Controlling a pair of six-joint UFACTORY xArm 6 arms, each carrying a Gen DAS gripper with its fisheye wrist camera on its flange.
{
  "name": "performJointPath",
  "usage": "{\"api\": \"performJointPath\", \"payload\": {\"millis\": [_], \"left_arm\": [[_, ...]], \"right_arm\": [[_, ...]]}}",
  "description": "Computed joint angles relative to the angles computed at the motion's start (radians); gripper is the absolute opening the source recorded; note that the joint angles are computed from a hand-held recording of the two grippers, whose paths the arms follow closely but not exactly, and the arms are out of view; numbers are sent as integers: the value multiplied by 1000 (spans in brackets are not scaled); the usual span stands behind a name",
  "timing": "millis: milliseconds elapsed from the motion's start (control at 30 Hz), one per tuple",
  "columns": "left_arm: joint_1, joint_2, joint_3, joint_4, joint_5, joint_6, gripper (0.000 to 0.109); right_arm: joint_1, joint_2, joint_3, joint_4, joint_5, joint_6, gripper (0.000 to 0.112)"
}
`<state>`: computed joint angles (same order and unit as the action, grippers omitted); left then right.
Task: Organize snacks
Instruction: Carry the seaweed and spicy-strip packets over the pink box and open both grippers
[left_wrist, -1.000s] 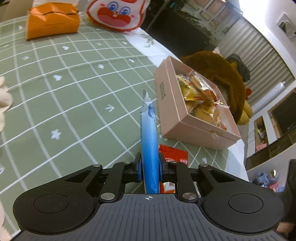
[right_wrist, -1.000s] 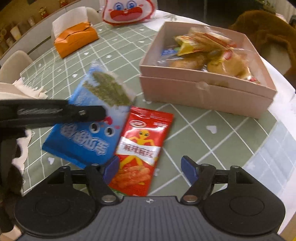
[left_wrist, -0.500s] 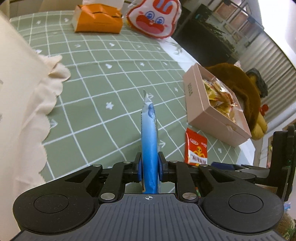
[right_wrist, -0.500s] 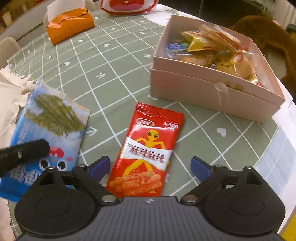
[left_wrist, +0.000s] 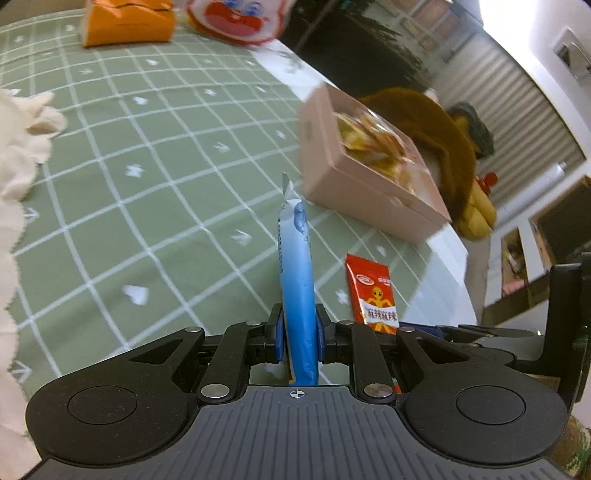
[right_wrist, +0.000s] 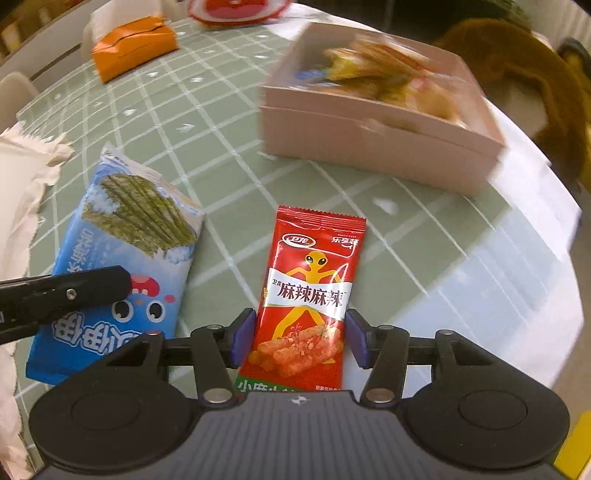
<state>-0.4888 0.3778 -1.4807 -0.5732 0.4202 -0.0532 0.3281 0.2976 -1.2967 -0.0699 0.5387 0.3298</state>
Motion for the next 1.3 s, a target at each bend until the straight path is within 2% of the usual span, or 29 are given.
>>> {"api": "performJointPath", "payload": {"millis": [167,300,467,600,733,833,1033,1300], "left_arm": [[-24,15,-29,6,27,14,20],[-37,24,-43,35,39,-3,20],[-49,31,-57,66,46,-28,20],[-58,17,-41,43,29,-1,20],[-62,12,-47,18,10,20,19],[-66,23,-84,-2,-2,35,19],[-79,74,-214,81,37,11,19],[-84,120,-328,104,82,19,19]], "right_arm": [[-32,-43,73,-37,-30,59,53],[-47,-48,95,13,-60,39,57],[-46,-54,118,7,-101,29,60],[-48,-75,137,13,-111,-20,50],[-64,-104,157,78,-138,-62,46],[-79,-144,182,141,-164,-107,45],[-110,-213,204,249,-210,-220,45],[-148,-252,190,298,-205,-295,45]]}}
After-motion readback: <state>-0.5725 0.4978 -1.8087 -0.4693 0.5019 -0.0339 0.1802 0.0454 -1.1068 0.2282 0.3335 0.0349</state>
